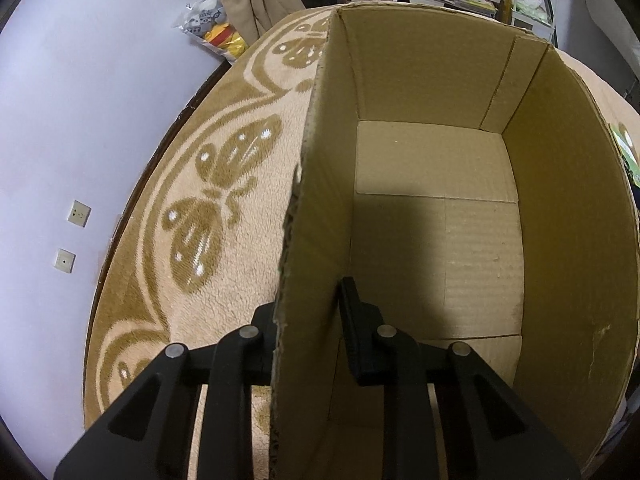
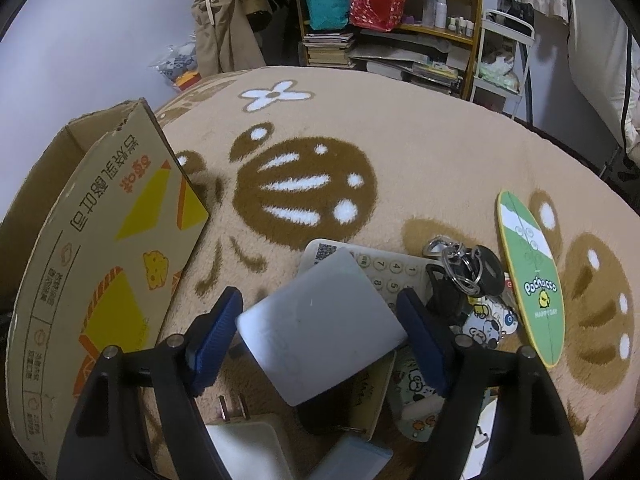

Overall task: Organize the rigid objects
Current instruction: 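Grasp the white charger plug with the right gripper and lift it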

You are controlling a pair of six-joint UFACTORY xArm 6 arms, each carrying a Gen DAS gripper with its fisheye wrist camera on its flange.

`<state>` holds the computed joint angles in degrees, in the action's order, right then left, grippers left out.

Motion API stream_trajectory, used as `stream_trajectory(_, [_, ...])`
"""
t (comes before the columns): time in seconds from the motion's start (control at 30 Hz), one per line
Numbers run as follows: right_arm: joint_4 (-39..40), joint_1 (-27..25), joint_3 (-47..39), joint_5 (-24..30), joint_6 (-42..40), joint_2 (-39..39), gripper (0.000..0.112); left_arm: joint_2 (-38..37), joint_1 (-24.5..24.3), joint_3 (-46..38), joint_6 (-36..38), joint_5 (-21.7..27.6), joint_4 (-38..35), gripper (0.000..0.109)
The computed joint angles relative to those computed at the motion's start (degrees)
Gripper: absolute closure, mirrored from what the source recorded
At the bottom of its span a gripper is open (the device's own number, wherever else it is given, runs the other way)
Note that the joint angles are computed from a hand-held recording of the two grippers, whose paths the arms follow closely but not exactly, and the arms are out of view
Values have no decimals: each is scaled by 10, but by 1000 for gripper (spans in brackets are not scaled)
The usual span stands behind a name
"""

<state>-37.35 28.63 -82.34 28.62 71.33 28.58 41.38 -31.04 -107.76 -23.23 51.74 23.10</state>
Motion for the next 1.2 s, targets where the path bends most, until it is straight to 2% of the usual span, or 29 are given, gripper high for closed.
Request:
stream_trajectory(0.63, [-25, 0, 7, -6, 35, -13, 29, 5, -2, -4, 0, 1, 11, 88])
stream_trajectory(1.2, [-85, 11, -6, -9, 66, -33, 29, 3, -1, -1, -2, -3, 5, 87])
